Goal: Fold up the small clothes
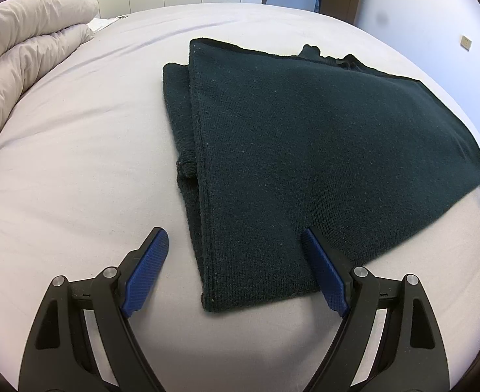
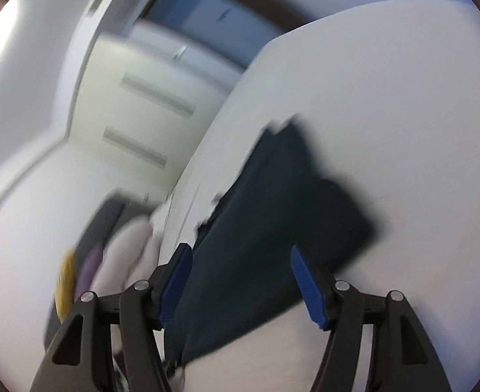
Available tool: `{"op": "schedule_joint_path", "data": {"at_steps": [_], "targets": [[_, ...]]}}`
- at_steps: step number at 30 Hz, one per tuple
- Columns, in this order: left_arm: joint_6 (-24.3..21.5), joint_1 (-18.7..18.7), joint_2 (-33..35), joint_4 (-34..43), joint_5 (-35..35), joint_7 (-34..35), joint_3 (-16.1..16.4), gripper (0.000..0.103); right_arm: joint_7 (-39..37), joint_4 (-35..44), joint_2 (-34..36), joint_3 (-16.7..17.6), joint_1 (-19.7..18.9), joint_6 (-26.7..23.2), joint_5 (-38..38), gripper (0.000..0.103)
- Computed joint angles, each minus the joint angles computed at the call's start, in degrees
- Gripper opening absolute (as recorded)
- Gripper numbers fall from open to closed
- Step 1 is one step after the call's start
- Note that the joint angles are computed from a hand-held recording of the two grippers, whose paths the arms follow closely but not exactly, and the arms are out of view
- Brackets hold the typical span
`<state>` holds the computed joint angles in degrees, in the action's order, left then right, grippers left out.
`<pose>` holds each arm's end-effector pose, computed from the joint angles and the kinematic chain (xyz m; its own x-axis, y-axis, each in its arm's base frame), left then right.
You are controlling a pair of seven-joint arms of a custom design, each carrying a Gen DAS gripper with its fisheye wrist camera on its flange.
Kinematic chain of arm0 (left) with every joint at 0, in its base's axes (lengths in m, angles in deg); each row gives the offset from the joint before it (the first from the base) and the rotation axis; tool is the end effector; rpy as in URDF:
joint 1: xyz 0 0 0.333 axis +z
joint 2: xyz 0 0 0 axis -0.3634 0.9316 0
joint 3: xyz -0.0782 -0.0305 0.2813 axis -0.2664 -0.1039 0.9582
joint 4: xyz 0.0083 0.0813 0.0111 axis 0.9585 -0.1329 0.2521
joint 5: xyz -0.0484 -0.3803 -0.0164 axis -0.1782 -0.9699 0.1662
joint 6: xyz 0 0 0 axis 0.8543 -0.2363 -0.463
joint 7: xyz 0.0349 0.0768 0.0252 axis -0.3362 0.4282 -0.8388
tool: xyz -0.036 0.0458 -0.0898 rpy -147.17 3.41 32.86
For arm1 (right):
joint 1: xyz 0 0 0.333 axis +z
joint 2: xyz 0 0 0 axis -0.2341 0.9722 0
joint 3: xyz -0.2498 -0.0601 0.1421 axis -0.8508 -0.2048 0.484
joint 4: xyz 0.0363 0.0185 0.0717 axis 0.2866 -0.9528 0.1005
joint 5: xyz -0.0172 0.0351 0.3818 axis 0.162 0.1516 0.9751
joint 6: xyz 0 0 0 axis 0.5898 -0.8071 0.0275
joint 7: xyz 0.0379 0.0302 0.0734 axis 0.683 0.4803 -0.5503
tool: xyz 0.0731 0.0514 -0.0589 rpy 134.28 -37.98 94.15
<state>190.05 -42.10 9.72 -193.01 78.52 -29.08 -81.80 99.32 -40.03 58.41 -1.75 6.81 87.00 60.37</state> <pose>0.4153 -0.3441 0.4790 0.3339 -0.9413 0.0494 -0.7584 -0.2994 -0.5789 0.5377 0.2130 0.5422 0.2079 -0.5848 -0.7841 -0.7792 0.3855 -0.4941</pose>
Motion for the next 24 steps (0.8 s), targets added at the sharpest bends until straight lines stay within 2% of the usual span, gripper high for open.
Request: {"op": "schedule_joint_path", "data": {"at_steps": [3, 5, 7, 8, 10, 15, 17, 19, 22, 24], "targets": [[-0.01, -0.02, 0.05, 0.07, 0.11, -0.05, 0.01, 0.085, 3.28, 4.45, 3.52, 1.9, 1.51, -2.32, -8.88, 0.066], [0.05, -0.01, 0.03, 0.04, 0.17, -0.08, 0.03, 0.085, 6.93, 7.02, 6.35, 2.64, 1.78, -3.34, -12.14, 0.068], [0.27, 0.01, -0.1, -0.12, 0.22, -0.19, 0.05, 0.085, 13.9, 8.84, 9.57, 2.8, 1.47, -5.4, -17.27, 0.072], [0.42, 0.04, -0.19, -0.25, 0.22, -0.24, 0.07, 0.085, 15.07, 8.46, 10.44, 2.43, 1.83, -5.33, -18.41, 0.066], [0.58, 0.08, -0.35, -0.41, 0.26, -0.35, 0.04, 0.085, 6.37, 5.57, 8.9, 4.97, 0.59, -1.18, -12.79, 0.067], [1.46, 0.27, -1.03, -1.13, -0.13, -0.53, 0.14, 0.085, -3.67, 4.36, 8.43, 5.52, 0.57, 0.24, -5.66, 0.069], [4.1, 0.69, -2.7, -2.77, -1.11, -1.3, 0.54, 0.085, -8.35, 4.43, 8.72, 5.53, 0.37, 0.1, -1.35, 0.069], [9.13, 1.59, -6.65, -6.8, -3.02, -5.14, 0.93, 0.085, -10.95, 4.99, 9.17, 5.28, 0.24, -0.5, 1.34, 0.069], [23.93, 5.62, -15.55, -17.52, -3.2, -19.48, 0.05, 0.086, -10.97, 5.34, 9.01, 5.22, 0.56, -0.67, 2.18, 0.069], [30.17, 9.11, -19.01, -21.78, -3.37, -25.85, -1.76, 0.089, -11.23, 5.31, 9.0, 5.14, 0.73, -0.5, 2.28, 0.069]]}}
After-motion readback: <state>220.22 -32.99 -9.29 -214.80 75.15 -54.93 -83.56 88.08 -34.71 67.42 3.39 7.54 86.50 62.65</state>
